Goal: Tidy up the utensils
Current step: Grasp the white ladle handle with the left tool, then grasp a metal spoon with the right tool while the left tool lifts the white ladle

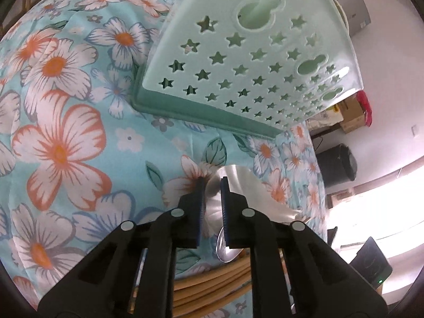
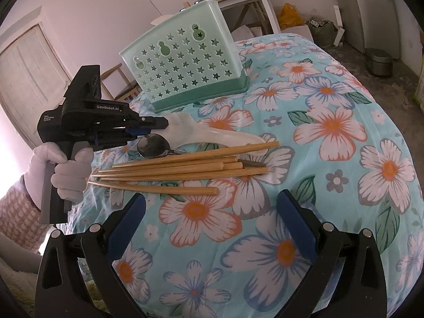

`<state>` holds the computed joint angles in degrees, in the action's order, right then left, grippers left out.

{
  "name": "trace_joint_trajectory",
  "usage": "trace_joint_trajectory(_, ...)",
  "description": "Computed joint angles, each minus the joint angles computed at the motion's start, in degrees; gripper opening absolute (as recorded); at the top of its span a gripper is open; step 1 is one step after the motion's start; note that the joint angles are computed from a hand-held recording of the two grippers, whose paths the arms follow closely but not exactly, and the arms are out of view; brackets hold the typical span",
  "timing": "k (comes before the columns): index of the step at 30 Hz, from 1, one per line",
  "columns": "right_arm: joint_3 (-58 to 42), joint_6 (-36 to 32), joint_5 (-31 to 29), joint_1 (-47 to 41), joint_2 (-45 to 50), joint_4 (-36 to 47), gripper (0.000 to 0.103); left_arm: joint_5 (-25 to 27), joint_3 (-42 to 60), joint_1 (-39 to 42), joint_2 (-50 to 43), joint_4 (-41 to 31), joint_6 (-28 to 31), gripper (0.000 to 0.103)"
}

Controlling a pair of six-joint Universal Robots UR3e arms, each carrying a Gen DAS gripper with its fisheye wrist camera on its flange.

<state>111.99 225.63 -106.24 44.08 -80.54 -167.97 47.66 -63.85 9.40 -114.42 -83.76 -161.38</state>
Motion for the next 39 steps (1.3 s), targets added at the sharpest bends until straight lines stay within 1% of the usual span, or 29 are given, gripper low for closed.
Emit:
trace_joint_trajectory(4,-0.44,-0.25,-0.46,0.24,0.44,0.13,0.097,-1.75,-1.44,1.58,1.15,0.94,-1.03,0.007)
trace_joint_trajectory(7,-0.87,-0.68,-1.29,0.73,1.07,0.09,0.097,-3.82,-3.95,3.27,3.49,4.21,-2.29,0.003)
trace_joint_trajectory(10,-1.87,-0.87,-2.08,1.22,1.55,1.32,0.097,-6.45,-6.97,5.53,6.67,7.9,-3.22,0.002)
trace_joint_trajectory(14,-2.77,-0.95,-2.46,1.39,1.69,2.86,0.097,-5.95,-11.37,7.49,11.74,13.82,-4.14,0.002)
trace_joint_trajectory(19,-3.17,-0.87,-2.29,1.12,1.82,3.4,0.097,-4.24,-17.36,10.1,18.58,19.86,-3.31,0.002)
trace_joint_trajectory(23,-3.28,-0.77,-2.53,1.23,1.99,3.32,0.097,-3.45,-20.85,12.75,22.99,22.55,-2.16,0.002)
trace_joint_trajectory(30,-3.24,-0.51,-2.9,1.34,2.11,3.12,0.097,-3.97,-23.5,17.73,26.84,23.74,-2.45,0.002)
trace_joint_trajectory(32,-4.21,-0.68,-3.18,1.5,2.15,4.95,0.097,-4.04,-24.04,18.76,27.2,24.33,-2.78,0.002)
trace_joint_trajectory(37,-10.54,-2.14,-4.57,2.68,3.16,15.37,0.097,-3.85,-25.83,21.18,28.32,26.28,-3.89,0.002)
trace_joint_trajectory(39,-10.49,-3.02,-4.38,2.64,2.37,15.34,0.097,-4.13,-26.41,22.26,28.84,26.56,-4.3,0.002)
